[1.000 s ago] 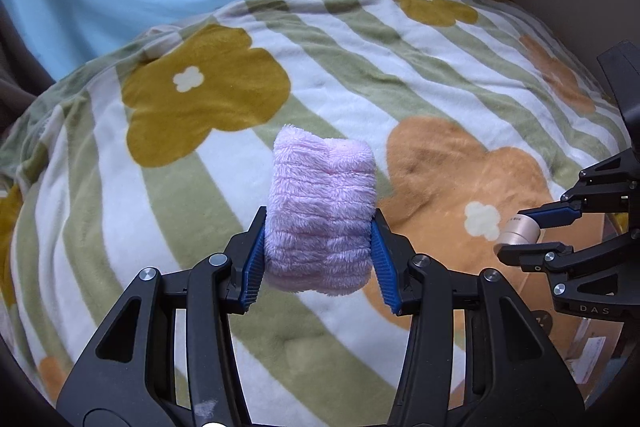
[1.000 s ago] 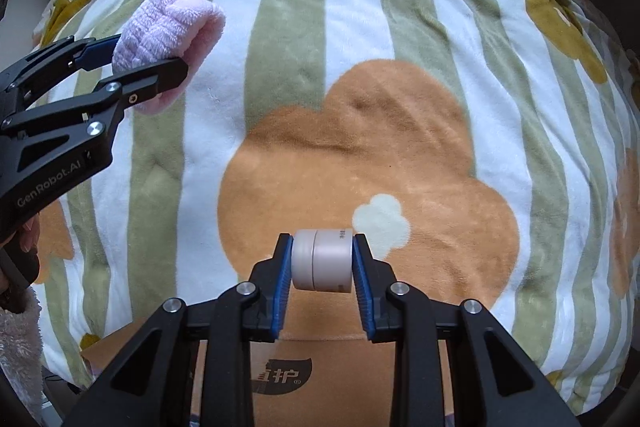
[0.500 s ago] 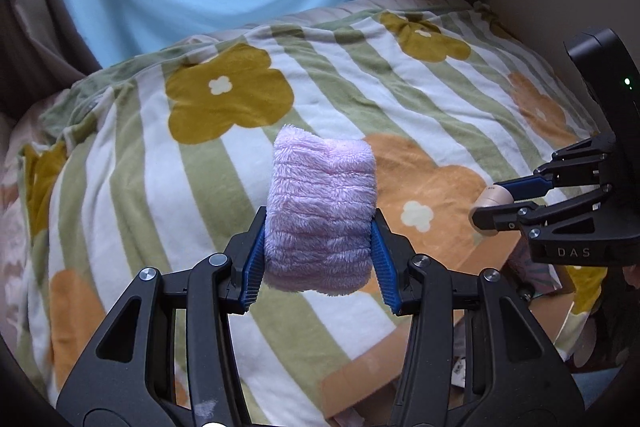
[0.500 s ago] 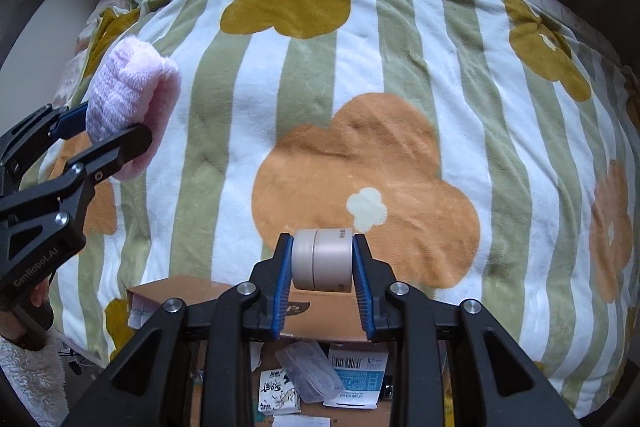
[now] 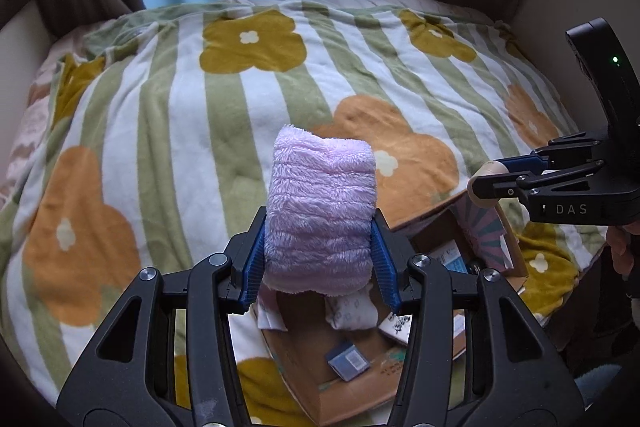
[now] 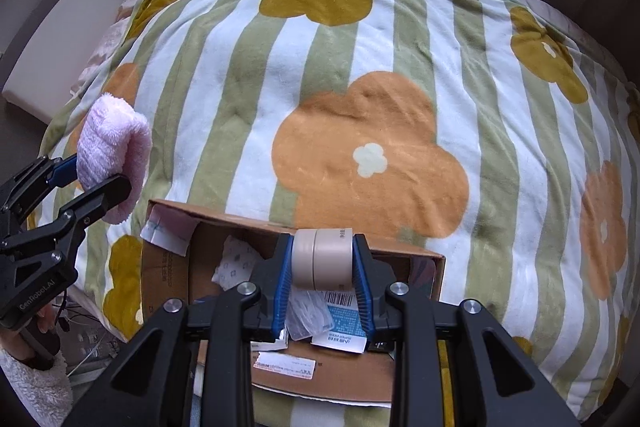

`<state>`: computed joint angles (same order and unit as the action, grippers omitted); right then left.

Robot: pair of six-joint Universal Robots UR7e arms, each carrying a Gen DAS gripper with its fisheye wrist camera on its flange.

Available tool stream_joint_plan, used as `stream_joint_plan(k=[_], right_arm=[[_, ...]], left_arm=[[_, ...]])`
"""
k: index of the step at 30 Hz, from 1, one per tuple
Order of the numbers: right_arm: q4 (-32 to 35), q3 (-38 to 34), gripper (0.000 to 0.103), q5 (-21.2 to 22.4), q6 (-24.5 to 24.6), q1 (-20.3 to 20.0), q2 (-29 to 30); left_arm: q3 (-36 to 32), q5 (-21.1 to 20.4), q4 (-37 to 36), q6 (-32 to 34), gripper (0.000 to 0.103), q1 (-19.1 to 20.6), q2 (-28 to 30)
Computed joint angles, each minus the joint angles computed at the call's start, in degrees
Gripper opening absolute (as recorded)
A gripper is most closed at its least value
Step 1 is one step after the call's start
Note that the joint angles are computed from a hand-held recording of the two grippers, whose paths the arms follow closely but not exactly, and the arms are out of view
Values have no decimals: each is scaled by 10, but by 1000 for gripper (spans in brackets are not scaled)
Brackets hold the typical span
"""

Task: Organize objects
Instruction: 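Carry the sock roll and tape roll into the cardboard box and release both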

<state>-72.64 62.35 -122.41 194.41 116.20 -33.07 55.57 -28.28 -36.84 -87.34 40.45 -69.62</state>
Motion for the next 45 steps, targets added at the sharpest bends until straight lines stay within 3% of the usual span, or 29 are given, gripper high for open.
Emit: stream_joint_plan(k=[10, 21, 32, 36, 38, 40, 41, 42, 45], right_arm=[[-42, -30, 26, -19, 10, -10, 46], [-157, 1, 26, -35, 7, -21, 75], [-169, -3, 26, -33, 40, -25, 84], [-182, 7, 26, -30, 49, -27, 82], [-179, 7, 27, -25, 58, -28, 81], [-189, 12, 41, -18, 74, -31, 79], [-188, 11, 57, -15, 79, -31, 79], [-184, 7, 76, -12, 87, -31, 82], [-180, 3, 101, -35, 109, -27, 89]], left_arm=[[108, -49, -31, -59, 44, -17, -28], [218, -98, -136, -6, 44, 7, -65], [220, -105, -152, 23, 44, 14, -60], [217, -111, -139, 1, 44, 15, -58], [218, -110, -137, -7, 50, 14, -58], [207, -109, -108, -20, 92, 13, -49], [204, -102, -94, -28, 102, 11, -45], [206, -101, -96, -24, 103, 11, -45], [223, -106, -136, -2, 103, 15, -58]])
